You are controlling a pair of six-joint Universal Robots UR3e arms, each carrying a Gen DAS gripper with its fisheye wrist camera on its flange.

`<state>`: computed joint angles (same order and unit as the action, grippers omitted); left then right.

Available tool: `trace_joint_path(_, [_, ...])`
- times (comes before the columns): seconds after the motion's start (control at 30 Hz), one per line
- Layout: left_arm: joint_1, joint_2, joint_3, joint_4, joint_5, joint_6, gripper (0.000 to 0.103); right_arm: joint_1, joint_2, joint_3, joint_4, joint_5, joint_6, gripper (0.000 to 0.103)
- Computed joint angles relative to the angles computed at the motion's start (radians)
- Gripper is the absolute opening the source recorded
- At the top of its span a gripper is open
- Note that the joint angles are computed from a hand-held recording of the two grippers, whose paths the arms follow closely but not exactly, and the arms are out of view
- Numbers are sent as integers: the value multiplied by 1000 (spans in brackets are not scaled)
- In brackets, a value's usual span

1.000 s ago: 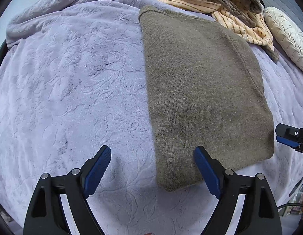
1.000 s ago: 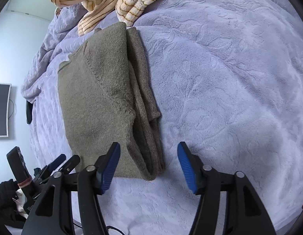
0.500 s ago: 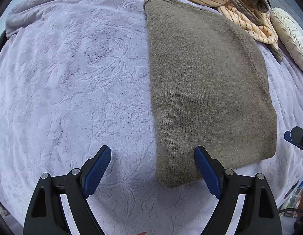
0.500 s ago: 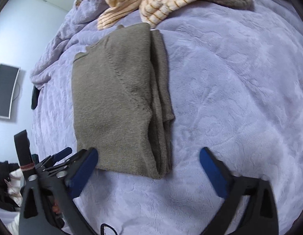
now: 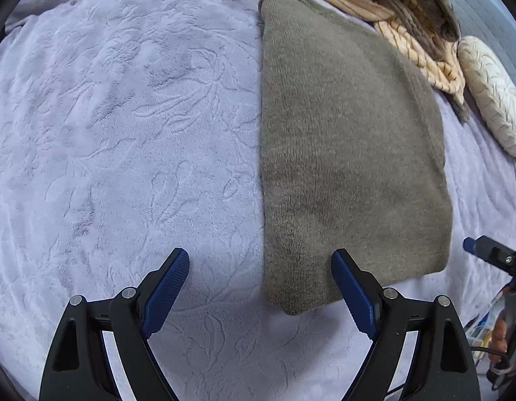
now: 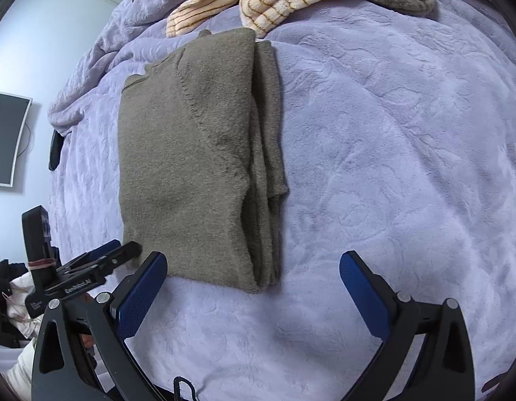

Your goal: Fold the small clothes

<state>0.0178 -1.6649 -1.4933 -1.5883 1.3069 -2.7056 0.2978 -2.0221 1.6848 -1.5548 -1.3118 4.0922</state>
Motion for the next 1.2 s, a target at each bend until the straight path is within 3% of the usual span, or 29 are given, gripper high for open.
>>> trace_joint_path(0.33, [20, -63, 133, -83, -115, 18, 88, -82, -76, 60, 35, 45, -49, 103])
trace_joint_path(0.53, [-10, -125, 180, -88, -182, -4, 88, -215, -111, 70, 67, 89, -178, 103])
trace_joint_path(0.7, [-18, -197, 224, -97, -239, -23, 88, -383, -122, 129, 53, 202, -353, 103])
trace_joint_path(0.93, [-28, -258, 245, -92, -270, 8, 88, -534, -36, 306, -155, 419, -516, 103])
trace_joint_path(1.2, [-50, -321, 270, -93, -308, -5, 88, -516, 126, 341, -345, 452, -535, 103])
